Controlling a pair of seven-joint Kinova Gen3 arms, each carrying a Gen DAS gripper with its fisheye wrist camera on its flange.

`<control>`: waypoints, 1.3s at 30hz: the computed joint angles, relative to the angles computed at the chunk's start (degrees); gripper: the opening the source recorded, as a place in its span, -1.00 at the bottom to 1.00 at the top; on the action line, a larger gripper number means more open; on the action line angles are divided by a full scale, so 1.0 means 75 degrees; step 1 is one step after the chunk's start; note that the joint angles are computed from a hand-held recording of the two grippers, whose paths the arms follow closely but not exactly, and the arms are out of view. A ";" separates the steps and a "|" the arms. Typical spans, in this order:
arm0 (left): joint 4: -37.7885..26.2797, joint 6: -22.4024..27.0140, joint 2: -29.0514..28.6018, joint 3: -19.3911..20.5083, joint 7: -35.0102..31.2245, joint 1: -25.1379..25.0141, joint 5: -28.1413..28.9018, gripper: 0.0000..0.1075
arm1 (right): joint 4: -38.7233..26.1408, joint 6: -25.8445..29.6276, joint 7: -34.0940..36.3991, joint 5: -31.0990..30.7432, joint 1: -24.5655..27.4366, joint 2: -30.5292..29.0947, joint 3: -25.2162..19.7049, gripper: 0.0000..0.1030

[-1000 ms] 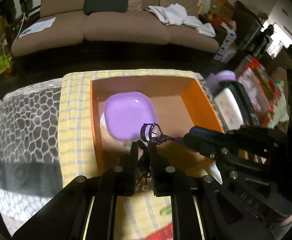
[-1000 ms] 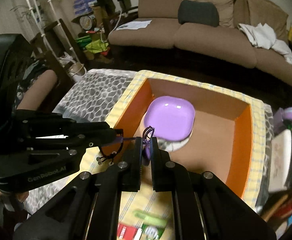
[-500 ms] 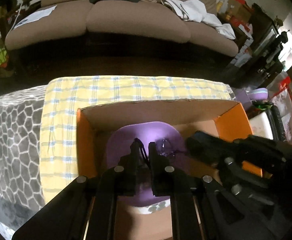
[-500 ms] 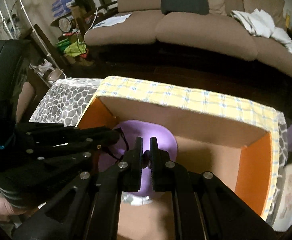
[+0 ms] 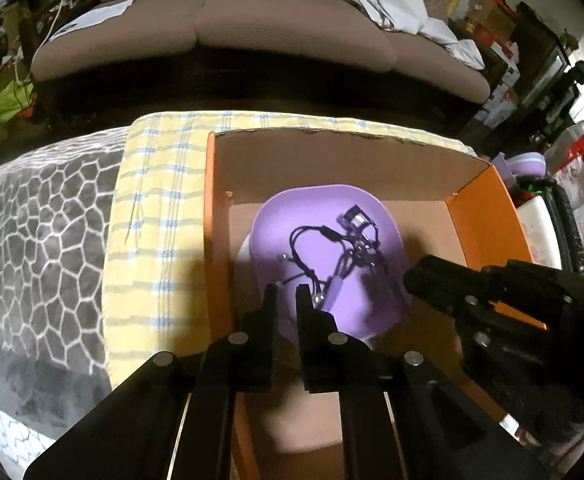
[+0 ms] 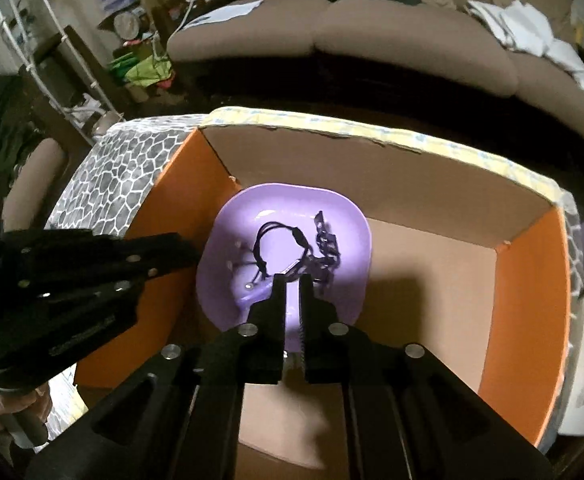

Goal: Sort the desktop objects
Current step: 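Carry the eyelash curler into the box and drop it on the purple plate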

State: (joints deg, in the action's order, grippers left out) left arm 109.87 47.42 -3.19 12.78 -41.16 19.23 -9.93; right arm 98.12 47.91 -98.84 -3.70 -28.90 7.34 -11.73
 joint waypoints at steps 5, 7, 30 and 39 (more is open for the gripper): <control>-0.0050 0.0273 -0.0347 0.0122 -0.0015 -0.0008 -0.0033 -0.74 | -0.0104 0.0395 -0.0061 -0.0036 0.0055 0.0178 0.0051 -0.72; -0.0047 0.0349 -0.0468 0.0145 -0.0004 -0.0025 0.0007 -0.74 | -0.0067 0.0379 -0.0038 -0.0184 0.0105 0.0306 0.0060 -0.72; -0.0307 0.2084 -0.1769 0.2984 0.3177 0.0448 -0.1134 0.92 | 0.1014 0.1313 0.0083 -0.0183 0.0463 -0.3077 -0.0213 1.00; -0.1165 0.3717 -0.2108 0.5097 0.4632 0.0052 -0.1489 0.92 | 0.1612 0.2066 -0.0012 -0.0603 0.0681 -0.4932 -0.0457 1.00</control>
State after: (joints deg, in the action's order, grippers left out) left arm 101.13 75.30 -18.99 51.00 -6.42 19.61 -21.10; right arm 110.21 63.41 -98.93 -8.22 -23.79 -29.65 -15.16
